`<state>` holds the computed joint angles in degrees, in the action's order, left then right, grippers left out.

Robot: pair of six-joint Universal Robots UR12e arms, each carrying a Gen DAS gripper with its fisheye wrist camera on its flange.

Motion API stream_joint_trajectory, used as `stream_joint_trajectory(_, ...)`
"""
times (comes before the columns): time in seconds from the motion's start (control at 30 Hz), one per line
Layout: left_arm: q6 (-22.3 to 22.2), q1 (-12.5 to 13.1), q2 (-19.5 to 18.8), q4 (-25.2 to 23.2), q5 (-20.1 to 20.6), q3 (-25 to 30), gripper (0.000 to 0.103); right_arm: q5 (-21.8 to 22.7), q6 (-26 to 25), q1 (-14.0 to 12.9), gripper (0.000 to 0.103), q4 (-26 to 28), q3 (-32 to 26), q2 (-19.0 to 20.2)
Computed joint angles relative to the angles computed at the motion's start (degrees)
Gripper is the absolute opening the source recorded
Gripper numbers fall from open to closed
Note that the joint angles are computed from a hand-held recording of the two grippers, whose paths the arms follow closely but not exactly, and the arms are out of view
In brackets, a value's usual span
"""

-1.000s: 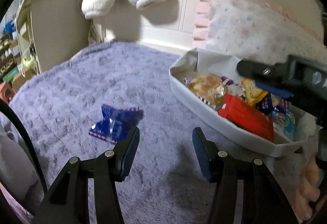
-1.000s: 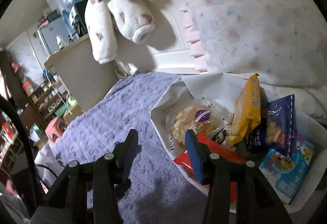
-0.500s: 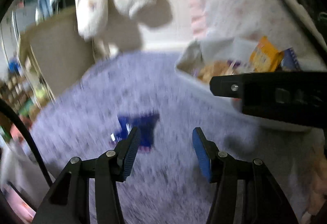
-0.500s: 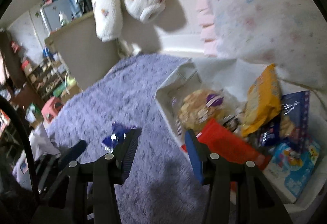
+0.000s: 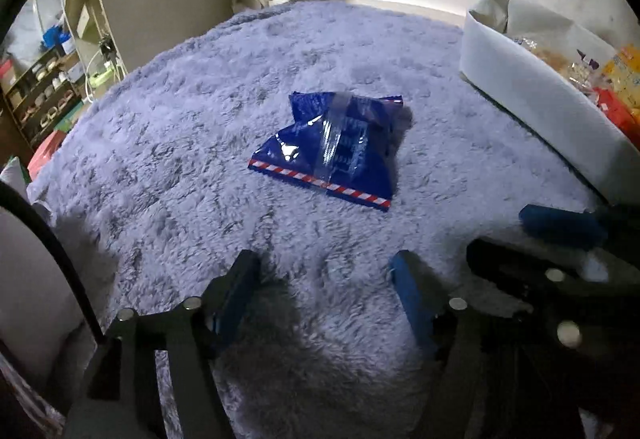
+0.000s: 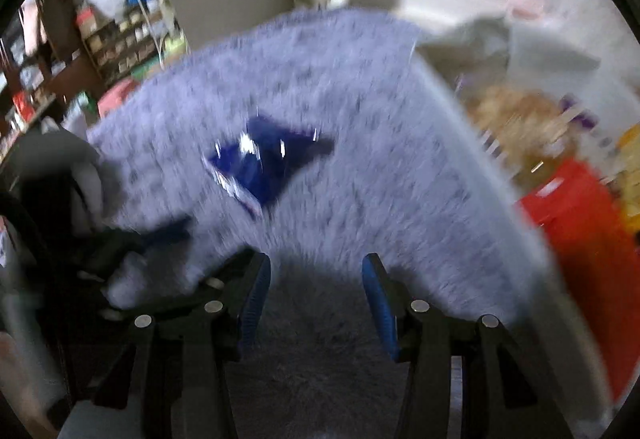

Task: Organize objects
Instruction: 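Bring both tools over the blue striped bag on the rug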

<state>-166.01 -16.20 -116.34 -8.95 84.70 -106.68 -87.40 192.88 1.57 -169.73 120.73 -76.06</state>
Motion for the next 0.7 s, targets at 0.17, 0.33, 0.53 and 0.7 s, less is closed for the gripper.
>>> stream_joint_trajectory(0.17, -0.7, -0.2, -0.1, 0.0, 1.5, 0.2, 0.080, 4.6, 0.4, -2.1, 0.048, -2.8, 1.4, 0.2)
stream_joint_trajectory(0.33, -1.4, 0.4, 0.0, -1.1, -0.5, 0.3, 0.080, 5.3, 1.1, -2.3, 0.052, -3.6, 1.7, 0.1)
stream_joint_trajectory(0.53, -1.1, 0.0, -0.1, -0.6, 0.7, 0.3, 0.080, 5.3, 1.0, -2.3, 0.052, -3.4, 1.4, 0.3)
stream_joint_trajectory(0.7, -0.5, -0.2, 0.0, -0.2, 1.6, 0.3, 0.080, 2.6, 0.2, -1.4, 0.052, -2.9, 0.8, 0.7)
